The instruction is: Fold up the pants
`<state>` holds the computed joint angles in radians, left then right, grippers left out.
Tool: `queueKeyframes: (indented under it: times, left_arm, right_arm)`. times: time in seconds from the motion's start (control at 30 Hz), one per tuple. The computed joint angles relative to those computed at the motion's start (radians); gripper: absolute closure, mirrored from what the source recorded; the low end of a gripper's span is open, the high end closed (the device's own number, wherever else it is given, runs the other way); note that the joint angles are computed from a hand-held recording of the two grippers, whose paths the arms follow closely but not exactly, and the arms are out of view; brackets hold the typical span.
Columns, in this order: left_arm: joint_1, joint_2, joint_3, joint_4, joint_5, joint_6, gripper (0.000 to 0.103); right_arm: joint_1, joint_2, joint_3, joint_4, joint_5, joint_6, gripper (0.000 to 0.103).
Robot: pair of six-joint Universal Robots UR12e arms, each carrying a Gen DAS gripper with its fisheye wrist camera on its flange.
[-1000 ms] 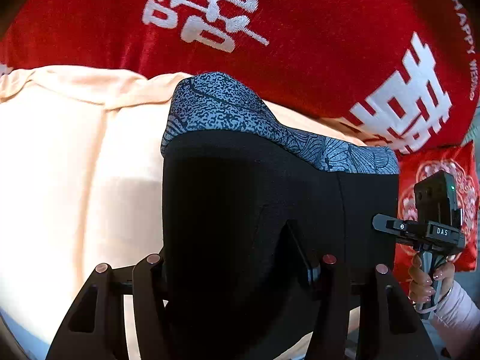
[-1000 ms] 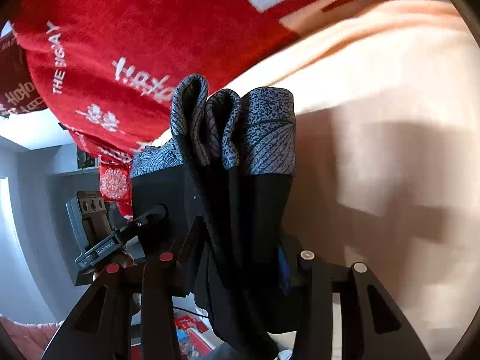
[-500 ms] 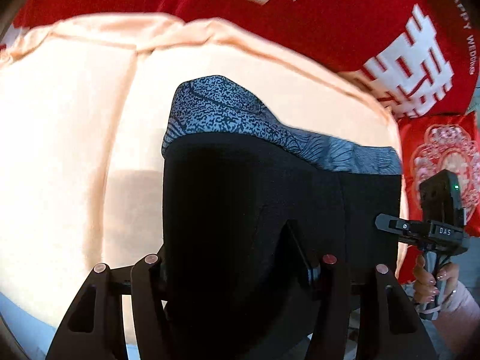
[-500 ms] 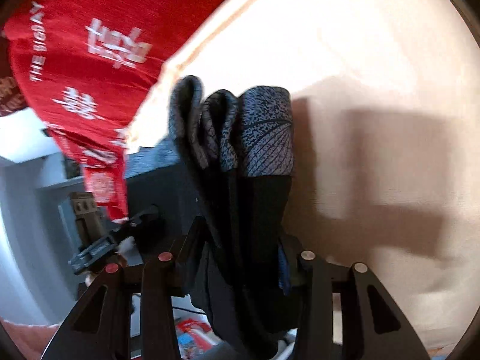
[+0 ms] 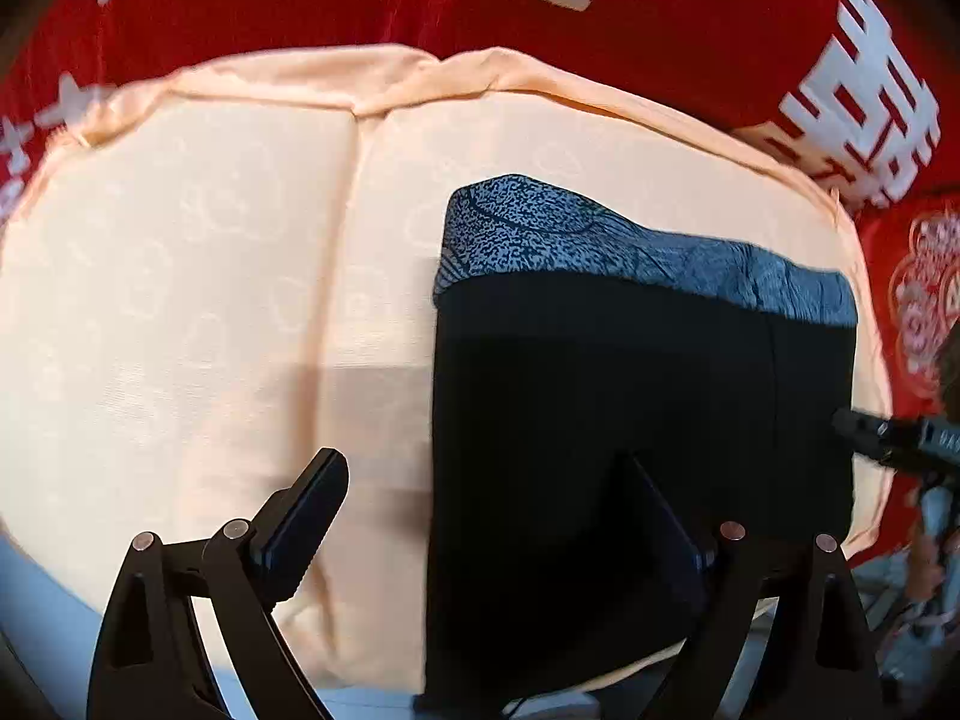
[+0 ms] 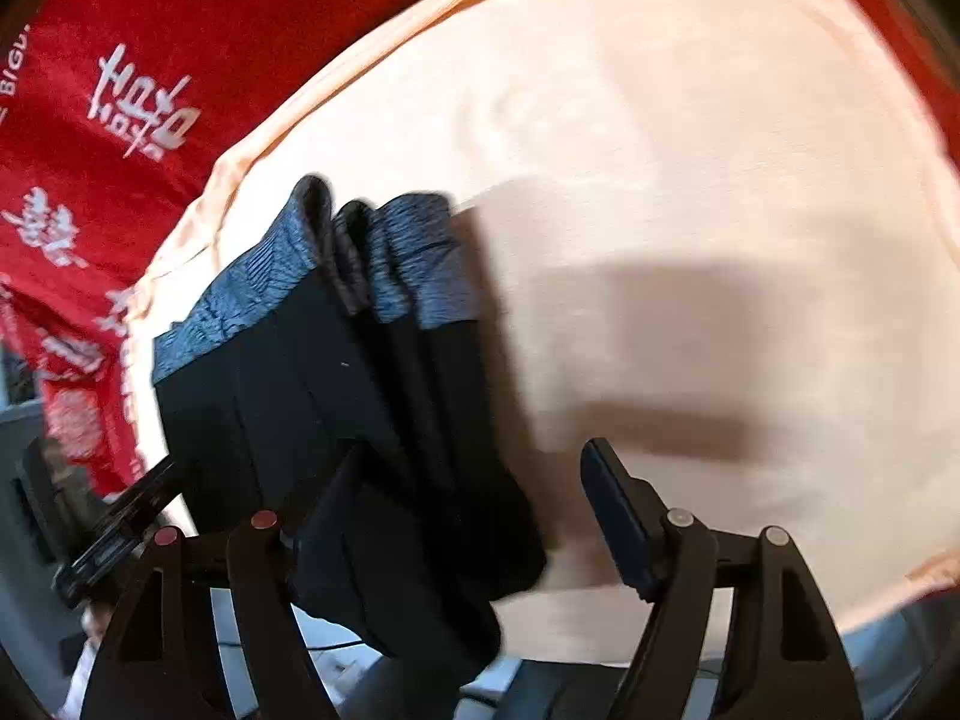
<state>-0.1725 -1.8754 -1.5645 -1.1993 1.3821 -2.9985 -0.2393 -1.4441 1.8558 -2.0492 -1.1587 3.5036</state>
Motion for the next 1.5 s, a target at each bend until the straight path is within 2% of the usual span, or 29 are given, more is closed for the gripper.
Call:
queueKeyframes:
  times: [0.17,0.27,0.37,0.4,0.43,0.47,0.57,0.67,1.0,1.27,1.5]
  left_arm:
    - [-0.012,0.034,-0.013,-0.018,0.046,0.029,0.009]
    - [-0.02,0.056,-0.024,-0.06,0.09,0.068,0.009]
    - [-0.042,0.074,-0.032,-0.068,0.114,0.086,0.009]
    - [-0.048,0.078,-0.035,-0.064,0.12,0.089,0.009]
    - [-0.051,0.085,-0.039,-0.063,0.126,0.094,0.002]
    - [-0.054,0.092,-0.041,-0.071,0.133,0.097,0.0]
    - [-0.055,0.11,-0.043,-0.094,0.133,0.113,0.0]
    - [-0.06,0.132,-0.052,-0.096,0.163,0.117,0.0]
    - [-0.081,0.181,-0.054,-0.112,0.249,0.084,0.0]
    - [-0.079,0.21,-0.054,-0.115,0.241,0.063,0.0]
    - [-0.082,0.211,-0.046,-0.117,0.244,0.049,0.0]
  right_arm:
    - [0.003,-0.049,0.019,0.011,-0.084,0.057,0.024]
    - [0.024,-0.078,0.026,0.017,-0.166,0.086,0.019]
    - [0.049,-0.106,0.032,0.011,-0.251,0.09,0.015]
    - [0.057,-0.114,0.033,0.008,-0.27,0.091,0.005]
    - [0.067,-0.124,0.035,0.005,-0.286,0.095,0.0]
    - [0.073,-0.132,0.04,-0.006,-0.295,0.1,0.0]
    - [0.094,-0.144,0.035,0.006,-0.304,0.109,0.0]
    - [0.115,-0.158,0.027,0.031,-0.307,0.104,0.0]
    - [0.201,-0.168,-0.036,0.13,-0.336,0.083,0.0]
    - [0.237,-0.166,-0.068,0.175,-0.358,0.091,0.0]
    - [0.251,-0.164,-0.079,0.168,-0.385,0.079,0.0]
